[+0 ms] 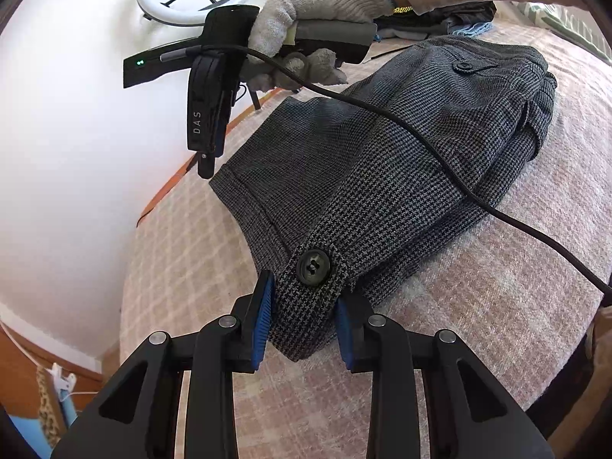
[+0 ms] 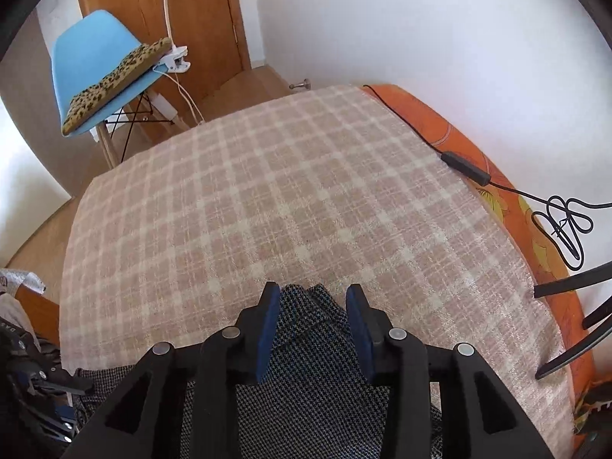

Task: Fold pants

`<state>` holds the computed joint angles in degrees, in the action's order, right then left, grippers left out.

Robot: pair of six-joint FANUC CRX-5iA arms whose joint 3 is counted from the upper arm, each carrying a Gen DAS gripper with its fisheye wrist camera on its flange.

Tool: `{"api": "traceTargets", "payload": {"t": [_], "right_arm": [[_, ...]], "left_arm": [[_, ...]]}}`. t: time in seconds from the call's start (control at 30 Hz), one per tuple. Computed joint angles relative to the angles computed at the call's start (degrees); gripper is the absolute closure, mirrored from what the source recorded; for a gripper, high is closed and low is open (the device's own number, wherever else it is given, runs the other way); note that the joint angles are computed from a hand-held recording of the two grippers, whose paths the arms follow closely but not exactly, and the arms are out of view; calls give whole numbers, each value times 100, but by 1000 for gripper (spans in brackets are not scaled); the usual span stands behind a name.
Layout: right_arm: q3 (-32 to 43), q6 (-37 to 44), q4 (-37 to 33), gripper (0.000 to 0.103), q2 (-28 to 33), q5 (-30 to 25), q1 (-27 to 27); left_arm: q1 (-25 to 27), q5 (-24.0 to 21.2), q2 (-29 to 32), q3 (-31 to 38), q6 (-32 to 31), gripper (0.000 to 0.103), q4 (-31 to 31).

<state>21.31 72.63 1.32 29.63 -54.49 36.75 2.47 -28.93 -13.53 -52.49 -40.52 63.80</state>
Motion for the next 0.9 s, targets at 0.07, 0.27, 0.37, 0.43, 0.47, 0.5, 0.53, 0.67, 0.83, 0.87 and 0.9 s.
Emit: {"api": "traceTargets", "payload": {"t": [0.07, 0.27, 0.37, 0.43, 0.47, 0.5, 0.53, 0.67, 0.83, 0.87, 0.9], "right_arm": [[19, 136, -81, 66, 52, -18, -11], [-188, 130, 305, 95, 20, 10, 139], [-345, -361, 742, 95, -25, 215, 124], [-313, -973, 1063, 94, 124, 197, 80], [-208, -973, 1005, 92, 205, 95, 65], [-178, -1014, 1054, 83, 230, 20, 91], [-305, -1175, 1175, 73, 143, 99, 130], [-1309, -1871, 1552, 72, -708, 644, 271], [-3033, -3174, 2420, 69, -2239, 782, 779], [-3366, -3478, 2565, 69, -2551, 728, 927], [-3696, -3824, 2766, 69, -2849, 641, 1104]], "left_arm": [[-57, 60, 33, -7, 27, 74, -11], [75, -174, 184, 209, 455, 74, -310], [57, -132, 247, 258, 588, 74, -356], [107, -163, 259, 336, 994, 74, -686], [222, -367, 298, 460, 1319, 74, -981], [314, -557, 316, 542, 1546, 74, -1131], [409, -708, 292, 566, 1658, 71, -1193], [603, -824, 98, 505, 1847, 55, -1314], [776, -1041, -102, 503, 1921, 49, -1180], [787, -1055, -169, 465, 1863, 48, -1087], [806, -1116, -207, 464, 1875, 45, -1048]]}}
